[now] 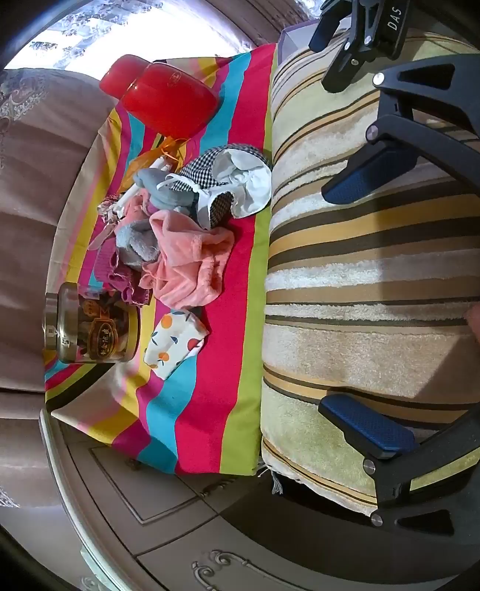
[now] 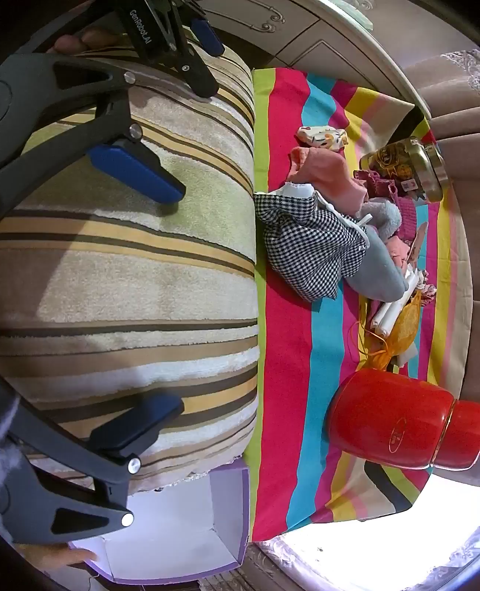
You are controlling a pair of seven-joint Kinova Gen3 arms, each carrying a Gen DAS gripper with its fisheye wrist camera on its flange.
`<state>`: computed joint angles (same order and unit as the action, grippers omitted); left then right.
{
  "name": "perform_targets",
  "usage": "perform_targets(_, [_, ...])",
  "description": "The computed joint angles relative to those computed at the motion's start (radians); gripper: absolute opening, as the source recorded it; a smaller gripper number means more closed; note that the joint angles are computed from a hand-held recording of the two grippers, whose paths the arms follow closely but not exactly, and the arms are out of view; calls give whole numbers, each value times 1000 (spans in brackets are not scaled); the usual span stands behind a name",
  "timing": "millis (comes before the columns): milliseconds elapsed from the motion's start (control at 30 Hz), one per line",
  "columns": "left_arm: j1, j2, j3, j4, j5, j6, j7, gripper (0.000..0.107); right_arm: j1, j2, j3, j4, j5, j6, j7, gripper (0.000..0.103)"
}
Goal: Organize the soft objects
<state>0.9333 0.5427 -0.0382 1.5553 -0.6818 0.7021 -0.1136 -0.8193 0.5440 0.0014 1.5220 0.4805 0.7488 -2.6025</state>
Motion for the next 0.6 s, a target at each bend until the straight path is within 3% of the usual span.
perform_targets(600, [-4, 11, 5, -14, 11, 16, -10, 103, -21, -7, 16, 31, 26, -30, -40, 103])
